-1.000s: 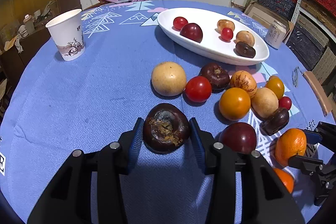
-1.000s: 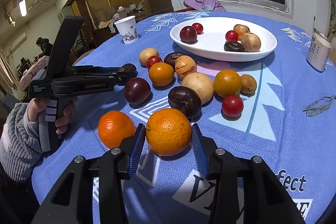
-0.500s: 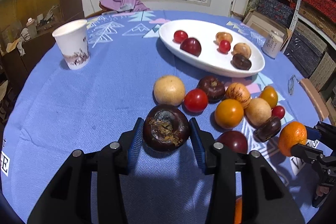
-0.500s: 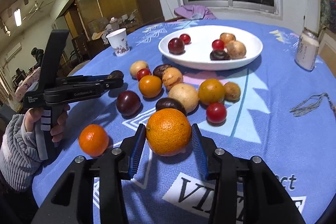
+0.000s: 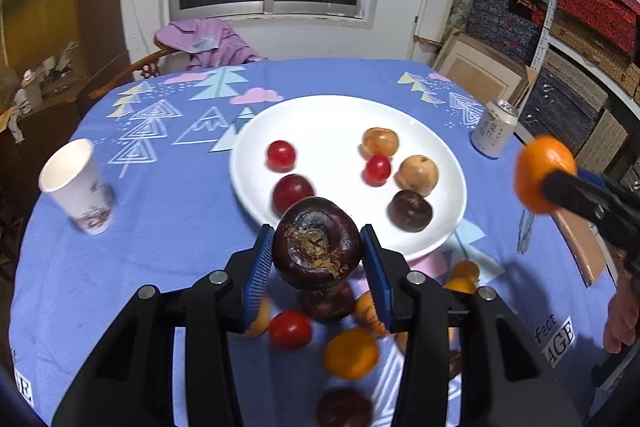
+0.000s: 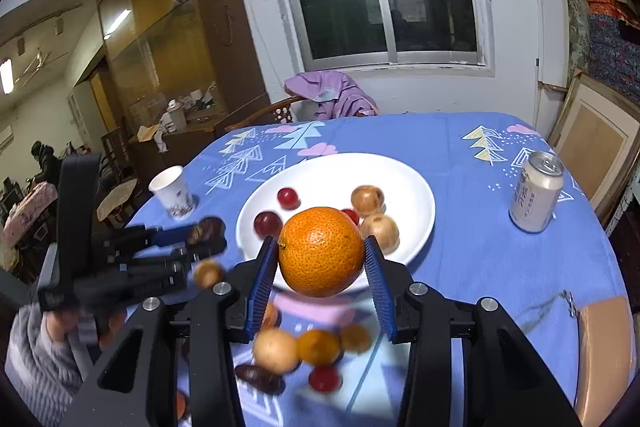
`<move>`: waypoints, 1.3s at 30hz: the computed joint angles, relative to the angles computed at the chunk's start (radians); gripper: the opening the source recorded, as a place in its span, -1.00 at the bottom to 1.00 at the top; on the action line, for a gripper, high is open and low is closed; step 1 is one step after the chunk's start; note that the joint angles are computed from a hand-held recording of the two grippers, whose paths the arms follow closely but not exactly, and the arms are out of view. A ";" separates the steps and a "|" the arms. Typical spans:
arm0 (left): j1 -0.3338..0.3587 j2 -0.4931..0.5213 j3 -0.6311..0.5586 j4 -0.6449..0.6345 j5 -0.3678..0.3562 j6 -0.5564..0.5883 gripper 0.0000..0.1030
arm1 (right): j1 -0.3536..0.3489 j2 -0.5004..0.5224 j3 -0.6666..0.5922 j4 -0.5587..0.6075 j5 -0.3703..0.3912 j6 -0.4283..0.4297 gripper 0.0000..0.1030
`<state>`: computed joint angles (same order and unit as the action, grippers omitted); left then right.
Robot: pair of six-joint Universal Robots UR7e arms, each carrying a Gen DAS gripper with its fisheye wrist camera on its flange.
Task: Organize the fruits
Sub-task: 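Carry the mangosteen and orange over the white plate and open both tools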
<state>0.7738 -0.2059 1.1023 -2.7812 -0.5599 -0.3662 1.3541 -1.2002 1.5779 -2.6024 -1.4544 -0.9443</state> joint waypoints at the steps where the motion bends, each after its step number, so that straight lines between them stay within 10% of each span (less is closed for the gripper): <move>1: 0.006 0.025 -0.046 0.026 -0.010 0.017 -0.16 | 0.007 0.021 -0.023 -0.003 -0.012 0.017 -0.13; 16: 0.082 0.191 -0.371 0.239 -0.098 0.052 -0.15 | 0.058 0.352 -0.367 -0.045 -0.218 0.172 -0.13; 23: 0.076 0.180 -0.343 0.182 -0.077 0.081 0.28 | 0.042 0.360 -0.383 -0.031 -0.181 0.194 -0.10; 39: -0.034 -0.106 0.306 -0.012 0.037 -0.203 0.48 | -0.055 -0.050 0.155 -0.218 0.035 -0.046 0.30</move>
